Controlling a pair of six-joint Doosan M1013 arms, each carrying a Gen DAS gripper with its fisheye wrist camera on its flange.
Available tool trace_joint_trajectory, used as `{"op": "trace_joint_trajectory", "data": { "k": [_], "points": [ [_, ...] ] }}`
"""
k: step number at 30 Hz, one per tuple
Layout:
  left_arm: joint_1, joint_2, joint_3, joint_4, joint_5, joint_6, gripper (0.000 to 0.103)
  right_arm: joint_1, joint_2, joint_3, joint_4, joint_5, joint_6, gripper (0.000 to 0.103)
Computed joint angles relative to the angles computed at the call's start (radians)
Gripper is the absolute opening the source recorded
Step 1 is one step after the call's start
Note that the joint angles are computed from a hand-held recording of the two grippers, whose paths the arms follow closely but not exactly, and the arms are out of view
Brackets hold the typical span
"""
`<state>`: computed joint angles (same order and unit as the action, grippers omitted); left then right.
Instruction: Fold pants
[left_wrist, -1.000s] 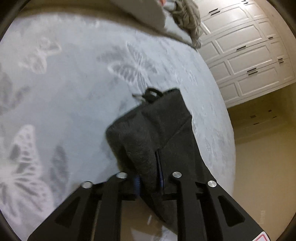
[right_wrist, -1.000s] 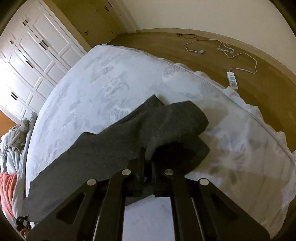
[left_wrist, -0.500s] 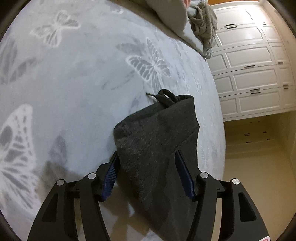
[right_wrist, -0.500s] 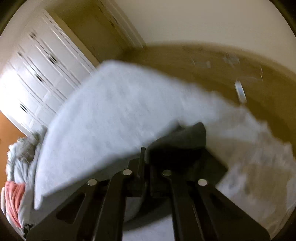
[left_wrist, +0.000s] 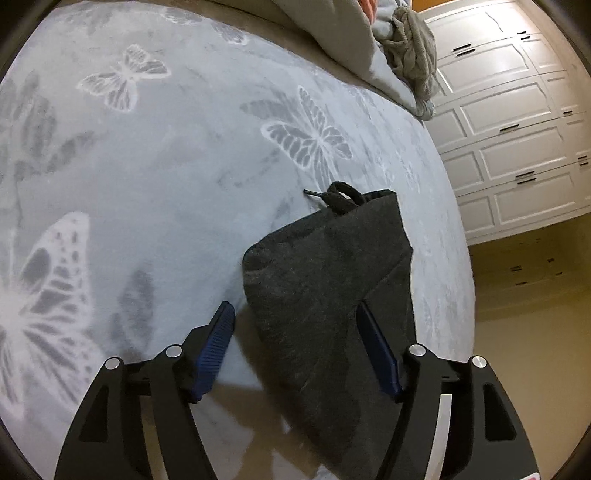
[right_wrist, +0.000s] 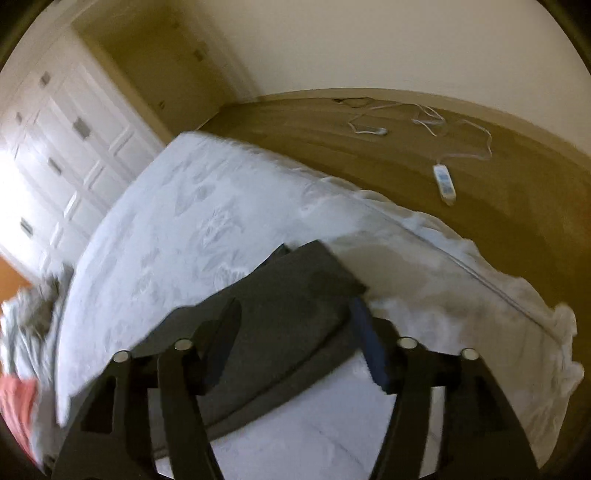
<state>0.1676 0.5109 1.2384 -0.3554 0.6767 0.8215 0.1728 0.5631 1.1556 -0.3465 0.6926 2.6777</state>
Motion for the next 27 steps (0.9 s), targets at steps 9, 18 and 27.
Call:
{"op": "trace_joint_trajectory", "data": {
  "k": [9,18,27],
  "points": [
    [-0.001,0.011,-0.017,0.016,-0.011,0.015,0.068,0.021,-0.083,0.046,-0.342,-0.358,0.233,0.000],
    [0.025,0.007,0.005,-0.245,-0.008,0.192,0.056,-0.021,0.000,-0.008,0.052,0.069,-0.042,0.005],
    [0.018,0.015,-0.011,-0.270,-0.015,0.266,0.049,-0.017,0.021,-0.021,0.010,0.059,0.038,0.034]
  ]
}}
